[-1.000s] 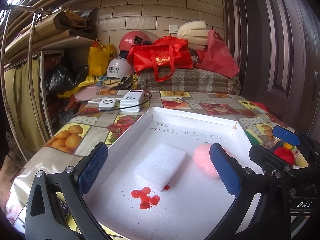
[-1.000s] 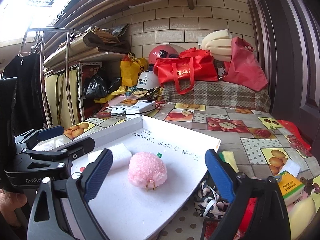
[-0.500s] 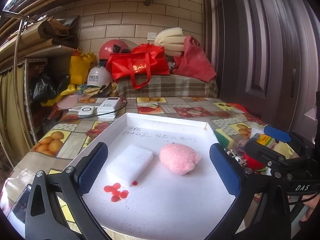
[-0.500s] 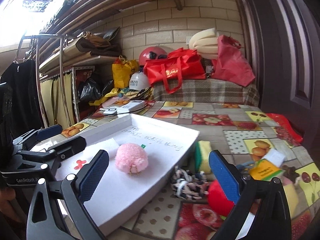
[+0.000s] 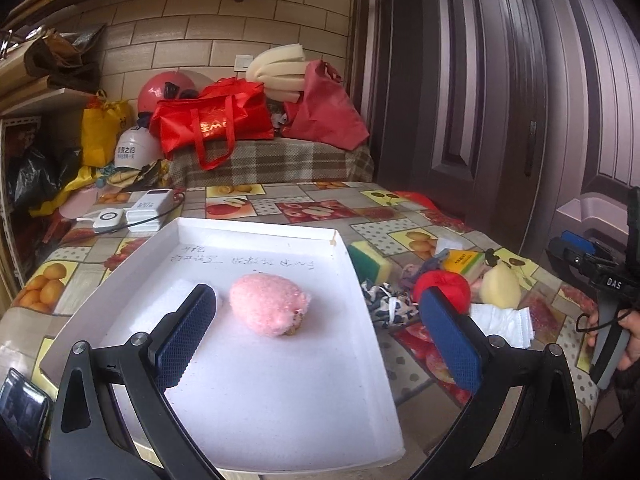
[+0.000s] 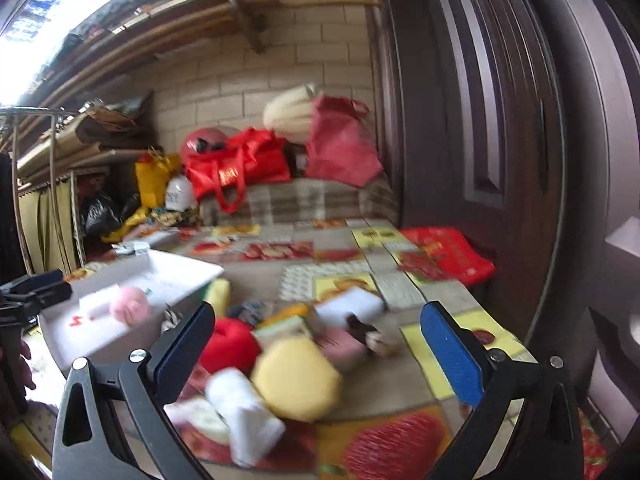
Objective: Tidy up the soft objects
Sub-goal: 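Grasp the rolled white sock with the left gripper while the right gripper grasps the yellow sponge, then carry the white sock over the box while the right gripper carries the yellow sponge there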
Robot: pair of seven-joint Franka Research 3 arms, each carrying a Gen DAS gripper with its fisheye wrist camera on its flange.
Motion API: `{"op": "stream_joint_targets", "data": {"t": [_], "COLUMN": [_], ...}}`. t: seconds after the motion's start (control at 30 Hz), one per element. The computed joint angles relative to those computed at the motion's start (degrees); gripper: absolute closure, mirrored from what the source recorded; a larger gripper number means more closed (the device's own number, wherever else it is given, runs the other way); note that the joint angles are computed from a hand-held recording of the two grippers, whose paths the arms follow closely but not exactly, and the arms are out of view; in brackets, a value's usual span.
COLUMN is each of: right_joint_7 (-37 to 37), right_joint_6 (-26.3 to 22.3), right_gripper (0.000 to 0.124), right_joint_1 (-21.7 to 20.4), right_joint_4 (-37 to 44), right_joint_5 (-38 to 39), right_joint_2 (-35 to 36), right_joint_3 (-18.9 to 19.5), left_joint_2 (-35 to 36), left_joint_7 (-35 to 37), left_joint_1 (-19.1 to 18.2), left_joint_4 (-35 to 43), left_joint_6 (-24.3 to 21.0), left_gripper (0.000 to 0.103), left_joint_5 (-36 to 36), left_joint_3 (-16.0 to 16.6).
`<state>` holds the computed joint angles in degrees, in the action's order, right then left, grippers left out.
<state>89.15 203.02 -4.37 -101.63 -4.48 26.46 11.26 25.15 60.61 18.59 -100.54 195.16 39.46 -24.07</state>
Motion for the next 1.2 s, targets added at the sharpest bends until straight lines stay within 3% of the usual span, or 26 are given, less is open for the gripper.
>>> {"op": "stream_joint_targets", "data": {"t": [0.07,0.17,0.2,0.23,0.3,0.33,0.37,0.4,0.5,0.63,0.67,0.7,0.77,0.8,0.97,1.07,1.2], "right_joint_7": [-1.4,-6.6,-6.5,-7.5,-1.3,-1.1,-4.4,-5.0,-6.5,-10.3,-11.6,-12.4,-11.1,-12.0,-11.4,-12.8,-15.7], "right_joint_6": [-5.8,-14.3,-17.1,-20.0,-22.1,-23.1,-24.2,-24.9,-29.0,-40.6,-41.5,-41.9,-43.7,-43.5,-33.8,-34.8,-35.5], "right_gripper": [0.021,0.021,0.021,0.021,0.021,0.021,0.021,0.021,0.022,0.03,0.041,0.062,0.069,0.07,0.071,0.071,0.071], "right_joint_1": [-7.2,-19.9,-22.2,-22.5,-19.6,-17.7,-17.2,-18.3,-21.2,-17.7,-17.1,-15.9,-12.1,-12.3,-15.8,-17.7,-16.3], "right_joint_4": [0.6,0.9,1.1,1.6,1.9,2.7,3.4,4.3,9.5,18.8,19.8,20.7,22.5,22.4,16.3,17.2,17.6], "right_joint_5": [-2.6,-6.6,-9.0,-10.0,-16.5,-15.7,-10.9,-8.9,-3.0,-0.9,-0.4,-0.7,-2.0,-0.6,8.3,13.4,15.5], "right_joint_2": [0.2,1.9,2.6,3.0,2.1,2.1,2.3,3.1,6.9,11.5,12.1,12.3,12.2,12.1,9.2,10.2,9.7], "right_joint_3": [7.4,22.4,25.3,26.3,22.2,20.2,20.2,21.6,26.1,25.0,25.1,24.0,19.5,19.7,20.1,22.0,20.7], "left_joint_2": [0.8,3.4,4.4,6.3,10.9,13.4,15.3,16.0,17.7,19.4,19.4,19.4,19.6,19.7,20.2,21.2,23.6], "left_joint_7": [0.4,4.0,5.7,7.1,18.8,22.9,23.2,21.6,25.8,30.5,31.2,31.9,32.8,33.2,33.5,32.8,33.6], "left_joint_1": [2.0,8.3,10.4,13.7,18.7,20.8,21.2,20.5,16.6,11.9,10.6,9.2,6.4,5.3,0.2,-4.1,-9.4], "left_joint_4": [0.6,1.8,2.0,2.6,2.4,2.6,3.9,4.9,8.3,12.7,13.6,14.7,17.0,17.9,22.0,26.5,33.6], "left_joint_6": [-0.9,-5.0,-6.6,-9.2,-13.9,-16.9,-20.1,-21.8,-26.9,-33.3,-34.4,-35.5,-37.8,-38.7,-41.6,-44.7,-50.2], "left_gripper": [0.001,0.0,0.001,0.001,0.001,0.001,0.001,0.001,0.001,0.001,0.001,0.001,0.001,0.001,0.001,0.001,0.001], "left_joint_5": [1.9,4.8,5.3,6.8,-1.8,-3.8,-1.8,1.5,-0.7,-3.9,-4.3,-4.8,-5.9,-6.6,-10.3,-12.4,-15.8], "left_joint_3": [-3.2,-12.5,-15.8,-20.8,-30.8,-35.1,-37.4,-37.7,-37.8,-37.1,-36.3,-35.5,-33.7,-33.0,-29.1,-25.9,-22.8]}}
